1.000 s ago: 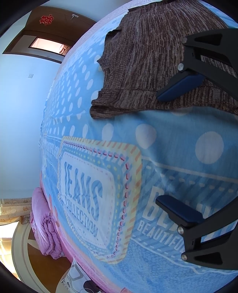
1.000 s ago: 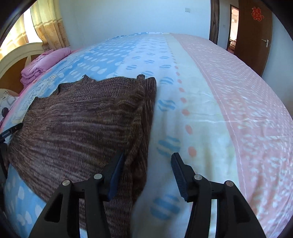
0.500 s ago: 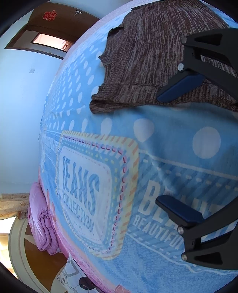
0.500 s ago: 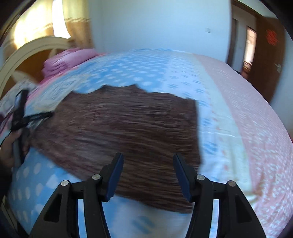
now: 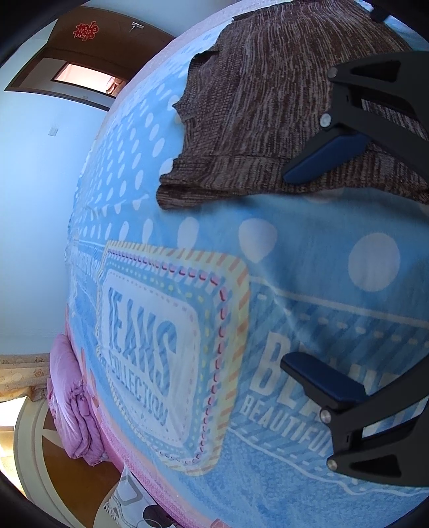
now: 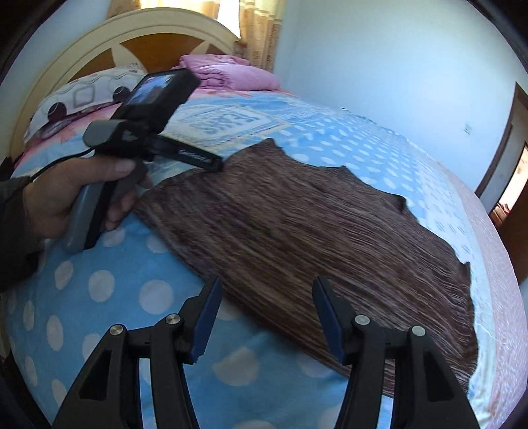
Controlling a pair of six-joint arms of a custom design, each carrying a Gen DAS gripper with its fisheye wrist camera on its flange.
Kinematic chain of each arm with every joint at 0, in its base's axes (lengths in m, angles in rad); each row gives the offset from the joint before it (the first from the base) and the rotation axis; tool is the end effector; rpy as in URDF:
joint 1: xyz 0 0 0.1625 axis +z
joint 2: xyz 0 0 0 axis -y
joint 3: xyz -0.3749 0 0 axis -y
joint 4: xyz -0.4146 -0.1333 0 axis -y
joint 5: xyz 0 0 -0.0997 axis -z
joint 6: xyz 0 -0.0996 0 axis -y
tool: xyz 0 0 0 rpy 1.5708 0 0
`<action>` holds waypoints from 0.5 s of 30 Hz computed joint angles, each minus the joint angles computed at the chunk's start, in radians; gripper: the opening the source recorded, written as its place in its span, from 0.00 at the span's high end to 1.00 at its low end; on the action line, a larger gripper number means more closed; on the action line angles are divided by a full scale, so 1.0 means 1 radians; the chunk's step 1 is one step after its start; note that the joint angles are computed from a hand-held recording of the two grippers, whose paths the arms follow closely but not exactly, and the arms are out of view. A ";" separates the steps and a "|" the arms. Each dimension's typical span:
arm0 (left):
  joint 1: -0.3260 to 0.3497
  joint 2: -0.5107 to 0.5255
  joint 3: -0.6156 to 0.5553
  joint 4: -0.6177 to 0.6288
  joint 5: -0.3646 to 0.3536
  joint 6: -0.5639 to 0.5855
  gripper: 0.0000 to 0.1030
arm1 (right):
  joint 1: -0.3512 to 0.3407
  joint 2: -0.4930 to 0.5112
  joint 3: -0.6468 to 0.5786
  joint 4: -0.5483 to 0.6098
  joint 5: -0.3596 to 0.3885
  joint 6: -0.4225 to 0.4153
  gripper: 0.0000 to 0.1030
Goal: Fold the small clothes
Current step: 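Move both tools to one side of the folded sweater and grasp it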
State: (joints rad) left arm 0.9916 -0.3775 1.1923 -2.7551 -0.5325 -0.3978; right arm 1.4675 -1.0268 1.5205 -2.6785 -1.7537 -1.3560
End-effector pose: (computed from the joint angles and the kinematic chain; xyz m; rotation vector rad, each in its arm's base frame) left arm -0.2239 -0.7427 -0.0121 -0.0348 2.2168 -0.9550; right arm 0.0427 -0.7052 0.2642 1.4426 -2.1210 0.4492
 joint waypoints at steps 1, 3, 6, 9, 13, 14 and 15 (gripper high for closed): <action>0.002 -0.001 -0.001 -0.003 -0.010 0.009 0.00 | 0.002 0.003 0.008 -0.005 -0.001 -0.006 0.44; 0.006 -0.003 -0.008 -0.005 -0.039 0.039 0.00 | 0.007 0.007 0.030 -0.031 -0.004 -0.028 0.44; 0.013 -0.003 -0.015 -0.031 -0.095 0.106 0.00 | 0.014 0.024 0.045 -0.056 0.000 -0.079 0.44; 0.023 0.000 -0.034 -0.047 -0.160 0.175 0.00 | 0.022 0.035 0.078 -0.129 0.000 -0.139 0.44; 0.041 0.024 -0.091 -0.060 -0.223 0.233 0.00 | 0.038 0.067 0.093 -0.205 -0.020 -0.191 0.44; 0.043 0.030 -0.101 -0.068 -0.235 0.248 0.00 | 0.040 0.072 0.096 -0.225 -0.019 -0.199 0.44; 0.045 0.035 -0.110 -0.070 -0.244 0.258 0.00 | 0.043 0.079 0.097 -0.240 -0.017 -0.205 0.44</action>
